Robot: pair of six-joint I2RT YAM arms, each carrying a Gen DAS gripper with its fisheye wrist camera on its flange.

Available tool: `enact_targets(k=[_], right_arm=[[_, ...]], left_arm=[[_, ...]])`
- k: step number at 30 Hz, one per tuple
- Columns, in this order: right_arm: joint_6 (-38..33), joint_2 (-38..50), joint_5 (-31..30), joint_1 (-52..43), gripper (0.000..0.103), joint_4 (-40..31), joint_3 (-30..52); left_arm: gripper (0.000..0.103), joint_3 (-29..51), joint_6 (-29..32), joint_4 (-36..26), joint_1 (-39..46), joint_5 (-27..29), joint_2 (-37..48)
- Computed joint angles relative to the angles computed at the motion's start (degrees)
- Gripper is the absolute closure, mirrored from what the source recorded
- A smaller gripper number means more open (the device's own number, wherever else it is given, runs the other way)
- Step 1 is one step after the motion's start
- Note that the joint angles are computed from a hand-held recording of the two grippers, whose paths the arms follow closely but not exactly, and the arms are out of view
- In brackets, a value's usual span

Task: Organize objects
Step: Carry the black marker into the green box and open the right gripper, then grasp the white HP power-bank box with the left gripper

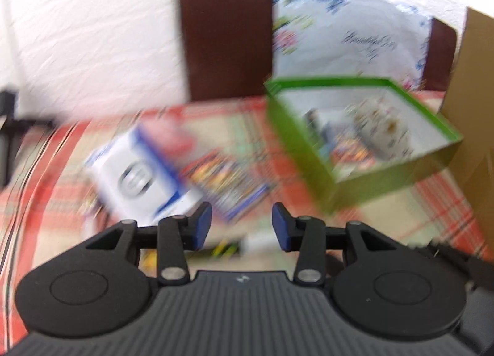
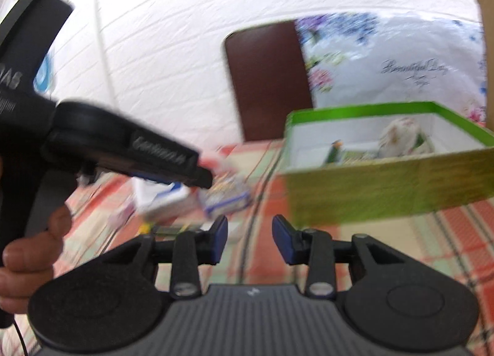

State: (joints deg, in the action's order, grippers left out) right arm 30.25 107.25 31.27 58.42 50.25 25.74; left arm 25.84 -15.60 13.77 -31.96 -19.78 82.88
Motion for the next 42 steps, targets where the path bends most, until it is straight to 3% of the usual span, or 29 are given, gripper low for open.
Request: enact_targets(k=[7, 9, 11, 15, 17, 18, 22, 23, 24, 25, 26, 30, 33, 34, 35, 36, 37, 39, 40, 42], right_arm=[[-0.9, 6.1, -5.7, 3.2, 0.065, -9.3, 10.5], [-3.3, 7.5, -6.2, 3.3, 0.058, -11.2, 14.0], [-6.5, 9.2, -5.3, 3.2, 0.044, -11.9, 17.5], [-13.1, 14.0, -6.7, 1.0, 0.038, -15.1, 27.8], [-15.4, 18.4, -7.2, -0.2, 0.017, -18.7, 35.7], [-16.5, 20.0, -7.3, -0.7, 0.016, -19.8, 38.1], [-19.2, 25.4, -6.8, -1.8, 0.024, -26.7, 47.4], [-19.5, 24.9, -7.5, -1.7, 0.043, -26.0, 46.7], [-20.4, 23.6, -7.5, -1.1, 0.055, -24.0, 45.0], [-21.3, 22.0, -6.5, 0.2, 0.082, -23.3, 43.5], [-21.8, 20.2, -6.6, 1.4, 0.099, -24.2, 42.5], [-20.8, 15.0, -8.0, 5.9, 0.099, -26.7, 36.8], [-19.0, 13.6, -8.1, 7.0, 0.092, -25.0, 33.2], [-17.9, 13.4, -8.0, 6.8, 0.084, -24.5, 32.3], [-16.7, 13.4, -7.4, 6.5, 0.071, -24.4, 32.0], [-15.4, 13.4, -6.9, 5.9, 0.065, -24.2, 31.6], [-14.2, 13.3, -7.3, 5.0, 0.057, -23.8, 31.3], [-12.8, 13.7, -8.3, 3.3, 0.054, -23.7, 31.7], [-12.3, 14.1, -8.1, 2.6, 0.048, -24.1, 32.4], [-10.7, 15.5, -8.4, 1.8, 0.042, -24.9, 34.2]], left_arm=[[0.058, -12.1, 2.9, 4.6, 21.0, 7.2, -4.5], [0.058, -13.7, 4.3, 6.3, 28.6, 11.3, -4.2], [0.058, -16.2, 6.0, 9.4, 34.5, 15.0, -5.3], [0.057, -17.3, 8.2, 12.0, 41.2, 20.0, -5.2], [0.057, -17.8, 8.6, 13.1, 43.3, 22.7, -5.0], [0.057, -18.0, 8.9, 13.4, 44.3, 24.0, -5.1], [0.055, -18.8, 9.9, 12.4, 47.5, 28.5, -6.6], [0.053, -18.6, 10.0, 10.8, 48.7, 30.4, -7.7], [0.052, -18.5, 10.0, 9.8, 50.0, 32.5, -8.4], [0.052, -18.4, 10.2, 8.2, 51.4, 34.8, -9.9], [0.051, -18.4, 10.2, 6.2, 52.2, 36.5, -11.8], [0.044, -18.6, 10.2, 0.1, 52.9, 39.6, -19.9], [0.042, -15.2, 10.6, -1.4, 51.1, 38.0, -20.3], [0.039, -13.4, 10.5, -1.3, 50.0, 37.0, -19.8], [0.026, -11.6, 10.8, -0.2, 48.8, 36.2, -18.9], [0.01, -9.8, 11.8, 1.9, 47.5, 35.6, -17.0], [0.008, -8.3, 13.3, 4.9, 46.0, 34.8, -14.7], [0.008, -5.2, 16.9, 11.0, 42.8, 31.8, -9.0], [0.008, -3.4, 18.8, 13.6, 41.5, 31.0, -5.7], [0.008, 0.4, 22.4, 16.8, 40.3, 31.7, 0.9]])
